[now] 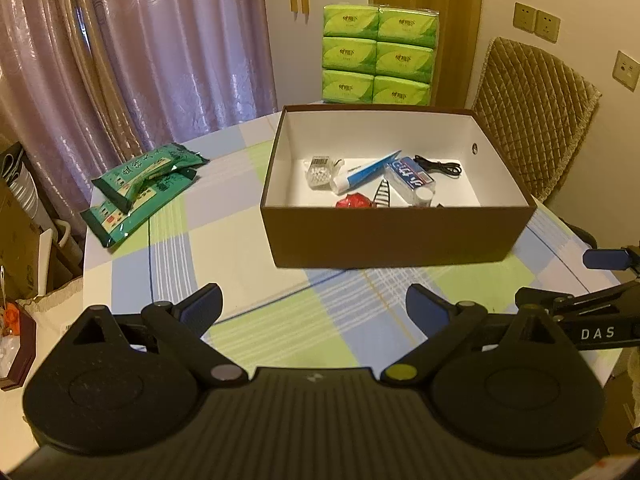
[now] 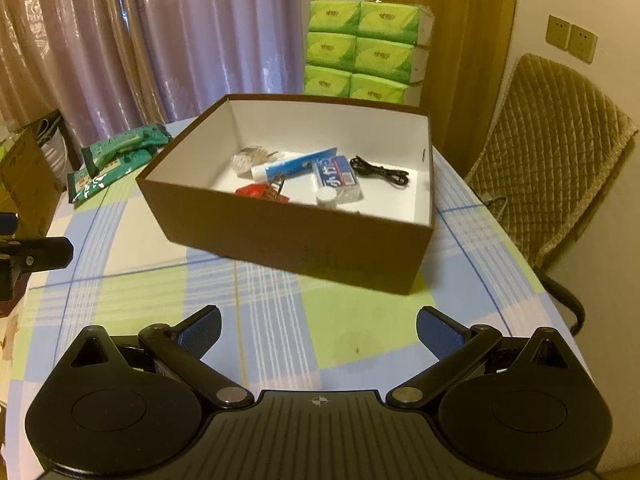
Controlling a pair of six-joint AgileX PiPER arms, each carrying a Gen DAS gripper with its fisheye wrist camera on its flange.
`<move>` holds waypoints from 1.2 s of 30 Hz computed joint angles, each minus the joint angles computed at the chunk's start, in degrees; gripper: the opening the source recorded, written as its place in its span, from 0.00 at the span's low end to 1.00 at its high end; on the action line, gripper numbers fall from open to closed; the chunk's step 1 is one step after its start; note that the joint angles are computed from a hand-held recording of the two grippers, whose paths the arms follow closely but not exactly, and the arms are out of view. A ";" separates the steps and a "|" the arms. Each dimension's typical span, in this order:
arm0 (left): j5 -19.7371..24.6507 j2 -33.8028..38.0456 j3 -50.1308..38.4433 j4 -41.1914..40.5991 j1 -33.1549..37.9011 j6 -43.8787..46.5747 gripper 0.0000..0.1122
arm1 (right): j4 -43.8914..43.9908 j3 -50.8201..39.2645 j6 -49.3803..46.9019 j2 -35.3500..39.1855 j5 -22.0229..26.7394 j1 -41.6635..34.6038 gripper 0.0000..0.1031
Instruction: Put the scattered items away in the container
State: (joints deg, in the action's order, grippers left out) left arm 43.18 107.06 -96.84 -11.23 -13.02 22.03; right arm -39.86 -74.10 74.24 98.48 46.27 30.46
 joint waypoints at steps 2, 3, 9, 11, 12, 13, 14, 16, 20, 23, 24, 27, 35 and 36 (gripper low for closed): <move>-0.45 -1.27 1.90 -0.61 0.30 0.80 0.86 | -0.28 0.31 1.21 -0.33 0.98 1.08 0.98; -0.65 -1.84 2.81 -0.90 0.44 1.24 0.86 | -0.51 0.54 2.00 -0.51 1.48 1.75 0.98; -1.30 -4.42 7.27 -2.68 1.15 4.04 0.86 | -1.79 1.50 5.85 -1.28 4.16 5.06 0.98; -1.44 -5.06 8.50 -3.23 1.35 4.77 0.86 | -2.09 1.94 7.10 -1.63 5.01 6.08 0.98; -1.53 -5.34 9.11 -3.41 1.44 5.13 0.86 | -2.11 2.01 7.41 -1.75 5.39 6.40 0.98; -1.54 -5.52 9.45 -3.54 1.51 5.38 0.86 | -2.10 1.99 7.62 -1.77 5.70 6.69 0.98; -1.60 -5.76 9.87 -3.74 1.59 5.69 0.86 | -2.14 2.07 7.97 -1.86 6.07 7.07 0.98; -1.81 -6.20 10.62 -4.23 1.86 6.33 0.86 | -2.19 2.04 8.44 -1.95 6.71 7.69 0.98; -1.98 -6.74 11.42 -4.88 2.13 7.11 0.86 | -2.22 1.76 8.69 -1.96 7.34 8.41 0.98; -1.95 -6.71 11.41 -4.87 2.14 7.14 0.86 | -2.31 1.61 8.90 -1.88 7.55 8.86 0.98; -1.98 -6.90 11.68 -4.83 2.13 7.15 0.86 | -2.30 1.61 8.88 -1.91 7.57 8.92 0.98; -2.17 -7.40 12.41 -4.56 1.95 6.97 0.86 | -2.19 1.65 8.64 -2.00 7.58 8.98 0.98; -2.37 -8.08 13.76 -4.13 1.13 6.57 0.86 | -2.13 2.24 8.65 -2.43 7.43 9.06 0.98; -2.39 -7.98 13.77 -3.98 0.94 6.39 0.86 | -2.17 2.43 8.75 -2.54 7.39 9.09 0.98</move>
State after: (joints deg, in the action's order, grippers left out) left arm 40.79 99.09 -83.06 -15.21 -12.08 28.42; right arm -42.02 -71.67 82.98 95.94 53.66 39.55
